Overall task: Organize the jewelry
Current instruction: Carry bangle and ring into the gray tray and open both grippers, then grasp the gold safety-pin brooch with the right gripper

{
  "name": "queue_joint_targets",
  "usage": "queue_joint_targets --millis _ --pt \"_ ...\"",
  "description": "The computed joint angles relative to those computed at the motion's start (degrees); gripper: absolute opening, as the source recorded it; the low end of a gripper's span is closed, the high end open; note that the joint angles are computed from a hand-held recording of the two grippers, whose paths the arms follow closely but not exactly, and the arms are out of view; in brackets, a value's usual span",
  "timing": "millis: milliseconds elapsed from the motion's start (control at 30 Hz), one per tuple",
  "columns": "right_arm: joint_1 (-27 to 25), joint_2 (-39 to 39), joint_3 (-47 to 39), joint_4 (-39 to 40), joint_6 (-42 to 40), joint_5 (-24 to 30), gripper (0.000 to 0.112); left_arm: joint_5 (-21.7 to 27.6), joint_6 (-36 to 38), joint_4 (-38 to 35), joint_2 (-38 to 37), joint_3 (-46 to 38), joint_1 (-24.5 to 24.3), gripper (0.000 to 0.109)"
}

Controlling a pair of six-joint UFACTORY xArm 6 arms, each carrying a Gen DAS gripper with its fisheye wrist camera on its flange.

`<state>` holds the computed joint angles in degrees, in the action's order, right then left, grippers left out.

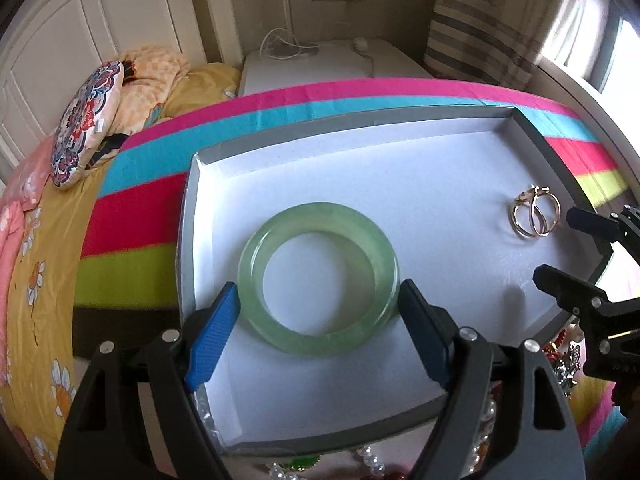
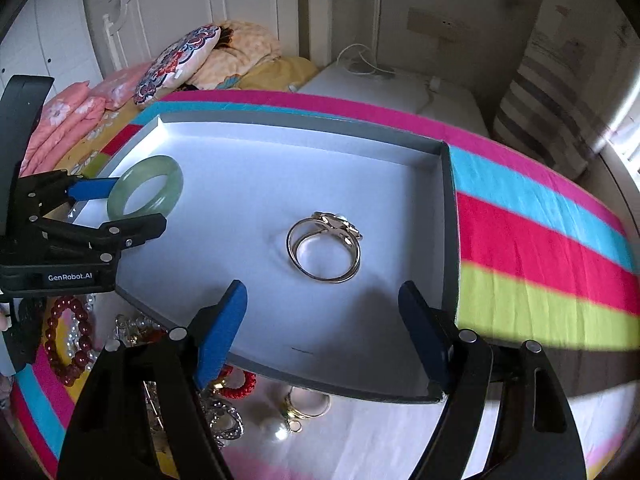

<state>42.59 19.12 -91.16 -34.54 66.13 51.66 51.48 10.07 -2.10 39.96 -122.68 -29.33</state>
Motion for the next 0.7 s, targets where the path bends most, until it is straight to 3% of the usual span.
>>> queue_joint_targets --millis 133,200,600,700 --pt "3.6 -5.1 6.7 -3.6 7.0 0.9 0.076 -10.1 1.3 -0.6 -11.7 19.7 -1.2 0.08" --pt "5.2 -7.0 9.2 -5.3 10.2 1.4 0.076 -13.0 1.3 -0.5 -15.4 25.7 -1.8 0.08" --pt "14.8 -14.3 18.0 -10.2 24.0 4.9 0.079 -24.3 0.6 -0.2 -32.7 51.0 -4.2 0.085" --pt "20.4 -16.1 19.7 -20.1 31.1 8.1 0.089 -33.1 -2.6 1.8 -39.9 60.3 -3.7 0.09"
